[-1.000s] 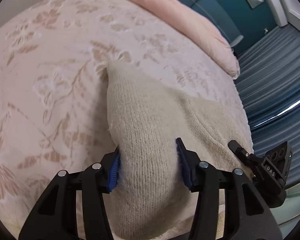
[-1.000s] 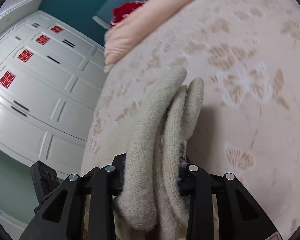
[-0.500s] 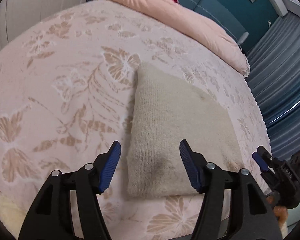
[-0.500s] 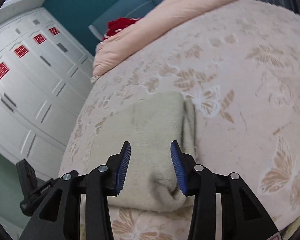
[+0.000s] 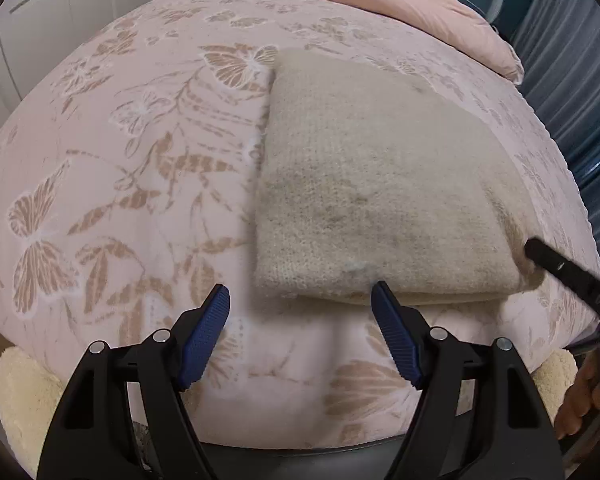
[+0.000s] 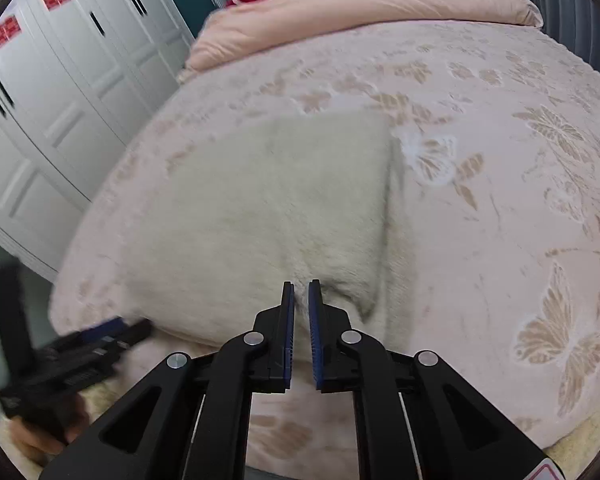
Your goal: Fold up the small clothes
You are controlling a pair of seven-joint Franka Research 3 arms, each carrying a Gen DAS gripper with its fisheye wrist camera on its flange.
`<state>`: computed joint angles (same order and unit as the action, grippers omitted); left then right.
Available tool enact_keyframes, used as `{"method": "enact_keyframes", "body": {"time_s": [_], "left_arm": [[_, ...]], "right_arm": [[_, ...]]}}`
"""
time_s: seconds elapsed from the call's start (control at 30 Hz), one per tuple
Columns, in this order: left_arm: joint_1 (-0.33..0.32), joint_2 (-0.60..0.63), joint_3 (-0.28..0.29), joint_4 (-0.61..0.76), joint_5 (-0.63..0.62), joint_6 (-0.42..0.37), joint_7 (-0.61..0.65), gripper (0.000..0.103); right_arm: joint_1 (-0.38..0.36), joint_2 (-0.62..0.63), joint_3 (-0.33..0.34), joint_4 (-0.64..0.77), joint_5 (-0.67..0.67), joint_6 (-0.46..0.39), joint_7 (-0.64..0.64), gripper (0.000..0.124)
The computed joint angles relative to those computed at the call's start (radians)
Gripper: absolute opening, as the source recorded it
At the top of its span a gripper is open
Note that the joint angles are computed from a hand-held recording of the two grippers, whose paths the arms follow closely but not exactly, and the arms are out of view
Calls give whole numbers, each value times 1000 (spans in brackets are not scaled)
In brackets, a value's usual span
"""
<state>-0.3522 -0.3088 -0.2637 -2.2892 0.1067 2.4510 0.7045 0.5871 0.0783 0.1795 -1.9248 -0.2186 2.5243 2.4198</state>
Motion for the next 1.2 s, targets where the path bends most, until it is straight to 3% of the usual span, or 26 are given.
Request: {"method": "enact_keyframes", "body": {"time_s": [0.07,0.13,0.2,0.37,0.43,0.53,0.83,1.2], "left_arm": [[3,-13,-3,-3,-3,-1,-23,71],[11,-28,-22,8,43,-24,-43,71],[17,-43,-42,19,97,-55,-66,80],[16,-55,-90,40,208,-108,-133,86],[10,-53,-109,49,254,-133,-157,87],[-19,-33,-116,72,273,-170,-150,87],[-64,-8,-148,111,350,-259,-216,88],[-96,-14,-167,133,418,-334,-296,88]], "right_arm": [[-16,-46,-2,-94,103,128,43,0],[-21,-82,7,-110,97,151,97,0],[-23,-105,24,-97,20,115,144,6],[-25,-172,83,-116,-120,9,250,19],[-26,-196,104,-141,-151,-10,304,40],[-29,-209,136,-150,-234,-59,366,54],[0,-213,159,-139,-312,-143,398,69],[19,-225,179,-116,-372,-223,464,76]]}}
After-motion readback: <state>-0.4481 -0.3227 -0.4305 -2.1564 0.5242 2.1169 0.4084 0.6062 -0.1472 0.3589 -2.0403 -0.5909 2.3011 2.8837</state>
